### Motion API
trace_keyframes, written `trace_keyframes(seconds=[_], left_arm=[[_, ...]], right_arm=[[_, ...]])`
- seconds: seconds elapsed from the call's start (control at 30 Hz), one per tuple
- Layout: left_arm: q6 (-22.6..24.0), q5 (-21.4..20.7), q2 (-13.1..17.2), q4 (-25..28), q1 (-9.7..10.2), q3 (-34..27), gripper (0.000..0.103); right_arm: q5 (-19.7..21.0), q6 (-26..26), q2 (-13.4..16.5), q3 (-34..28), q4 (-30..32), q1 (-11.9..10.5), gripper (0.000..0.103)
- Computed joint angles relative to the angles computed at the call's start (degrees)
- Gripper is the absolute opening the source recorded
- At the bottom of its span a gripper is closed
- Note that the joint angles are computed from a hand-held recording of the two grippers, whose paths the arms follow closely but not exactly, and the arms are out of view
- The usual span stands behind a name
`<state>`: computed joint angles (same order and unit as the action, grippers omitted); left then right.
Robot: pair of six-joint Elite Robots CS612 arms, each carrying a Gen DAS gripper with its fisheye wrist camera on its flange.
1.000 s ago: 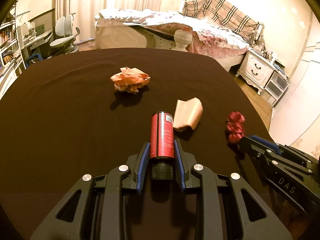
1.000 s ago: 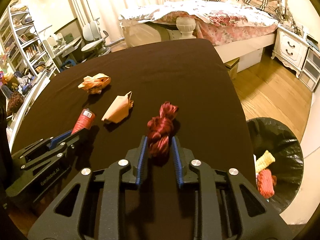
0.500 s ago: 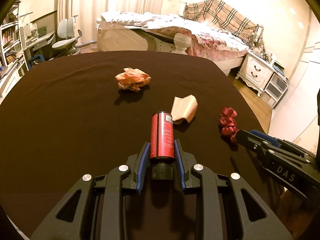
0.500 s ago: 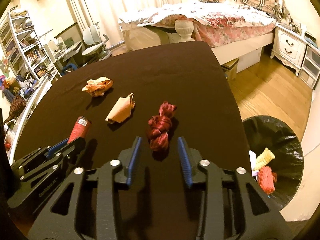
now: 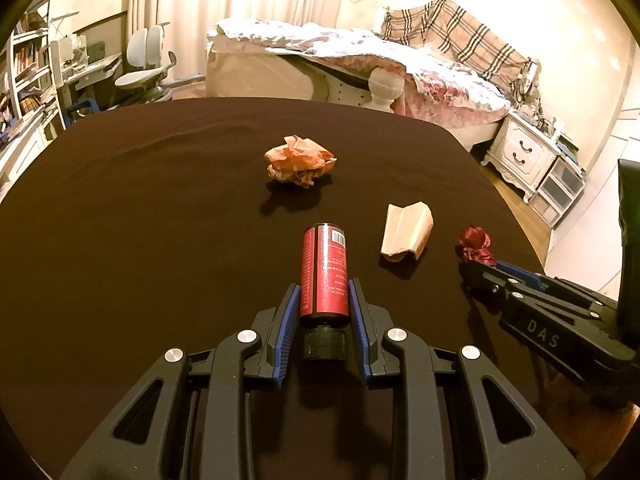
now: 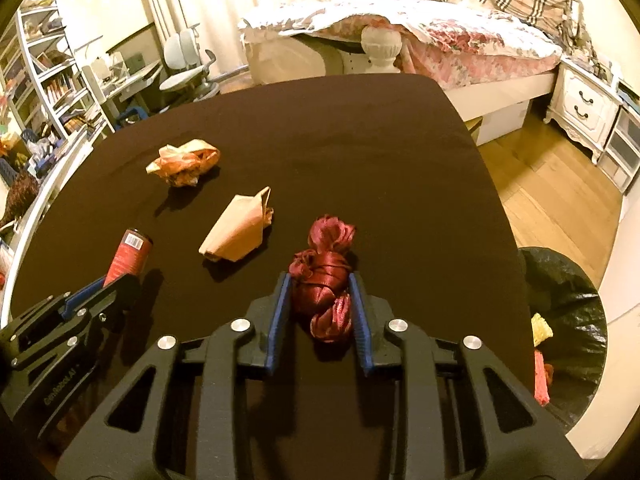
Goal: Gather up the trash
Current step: 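Carry the ribbon and red can together over the black bin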
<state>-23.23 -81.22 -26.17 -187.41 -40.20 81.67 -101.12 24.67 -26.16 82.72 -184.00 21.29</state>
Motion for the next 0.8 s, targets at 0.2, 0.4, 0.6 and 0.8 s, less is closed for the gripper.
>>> trace_keyframes(seconds=[0.2,0.4,0.6,0.8], left_arm=[[-0.34,-0.36,0.05,-0.3,0.01,0.32,0.027],[-0.16,-0.64,-0.09,-1.53,-0.26,0.92,0.027],[0.64,-1.43,-0.55,-3.58,-1.25,2.08,0.027],[2.91,-2.83,-0.94,-4.43,-2.77,2.4,0.027]], right_arm=[[-0.92,-0.89,-0.9,1.83,-1.41,0.37,0.025],[-0.99,0.23,-2.44,5.31,-4.67,0.33,0.024],[-1.81,1.16,-4.18,9.16,-8.15,0.02,0.024],[-4.26,3.23,-5.78,13.38,-11.83,-0.52,0.024]])
